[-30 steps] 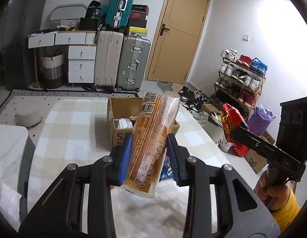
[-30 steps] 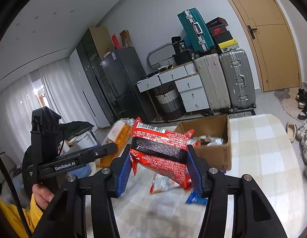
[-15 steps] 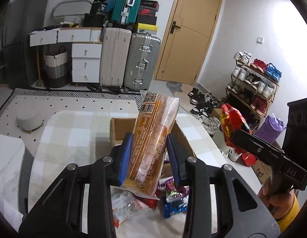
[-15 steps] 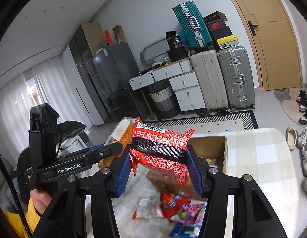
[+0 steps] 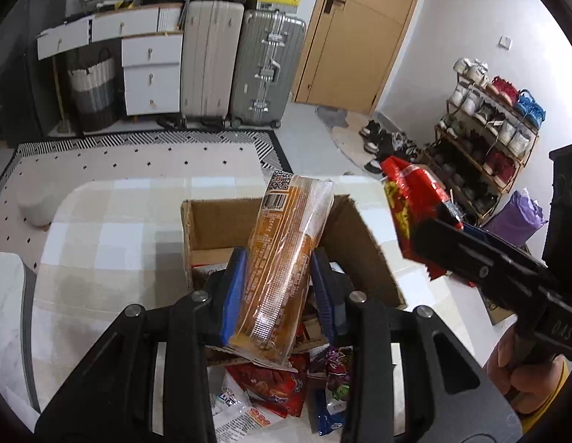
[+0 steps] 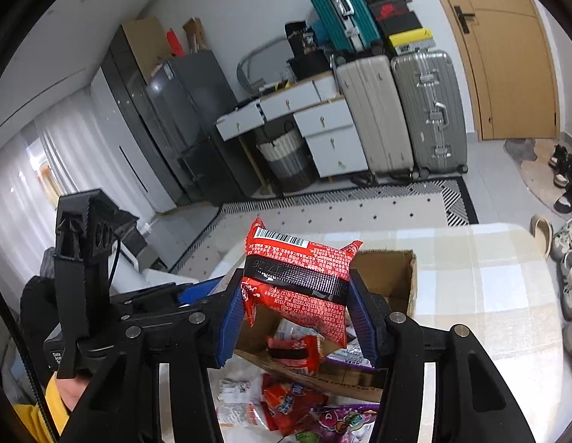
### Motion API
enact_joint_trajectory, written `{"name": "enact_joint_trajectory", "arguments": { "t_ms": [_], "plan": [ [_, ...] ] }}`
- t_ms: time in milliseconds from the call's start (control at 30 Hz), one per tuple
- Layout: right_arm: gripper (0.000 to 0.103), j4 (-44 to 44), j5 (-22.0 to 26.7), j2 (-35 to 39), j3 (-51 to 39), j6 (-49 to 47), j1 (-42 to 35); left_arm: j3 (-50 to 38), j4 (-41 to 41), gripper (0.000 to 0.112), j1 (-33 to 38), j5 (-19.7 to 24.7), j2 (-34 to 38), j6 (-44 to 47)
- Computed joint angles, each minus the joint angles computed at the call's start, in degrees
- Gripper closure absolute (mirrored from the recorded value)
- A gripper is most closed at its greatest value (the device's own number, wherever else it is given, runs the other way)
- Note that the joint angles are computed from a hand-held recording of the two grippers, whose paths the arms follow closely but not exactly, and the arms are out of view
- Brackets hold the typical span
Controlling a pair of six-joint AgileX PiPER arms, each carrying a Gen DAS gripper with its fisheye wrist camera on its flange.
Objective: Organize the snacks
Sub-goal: 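Lower both packs into the box and open both grippers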
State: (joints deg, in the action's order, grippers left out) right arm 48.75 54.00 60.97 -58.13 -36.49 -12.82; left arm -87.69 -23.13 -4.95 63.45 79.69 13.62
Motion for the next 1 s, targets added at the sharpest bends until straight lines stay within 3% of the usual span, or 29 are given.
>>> {"name": "enact_joint_trajectory", "arguments": {
  "t_ms": [100,433,700,933,1000],
  "plan": [
    [0.05,0.21,-1.29,1.52,0.93,-1.27,0.75,-0.26,0.91,0.08,-1.82,-2.91,3.48,-0.73],
    [0.05,-0.93,-4.1,4.25,3.52,-1.94,2.6,4.38,-0.58,0.08,-1.82,-9.44,5.54,2.0],
    [0.05,-5.1,-7.3,8.12,2.6,1.92,6.41,10.16,-3.42,0.08,2.45,-10.81,2.42,6.3],
    [0.047,-8.68,-10.71,11.77,2.33,5.28,8.95,18.09,-5.26,0.079,6.59,-10.42,-4.62,10.59],
    [0.043,-10.31,-12.14,11.53,2.9,6.75,9.72,19.38,-3.96,0.067,6.31,-10.9,-6.4,10.03]
  ]
}}
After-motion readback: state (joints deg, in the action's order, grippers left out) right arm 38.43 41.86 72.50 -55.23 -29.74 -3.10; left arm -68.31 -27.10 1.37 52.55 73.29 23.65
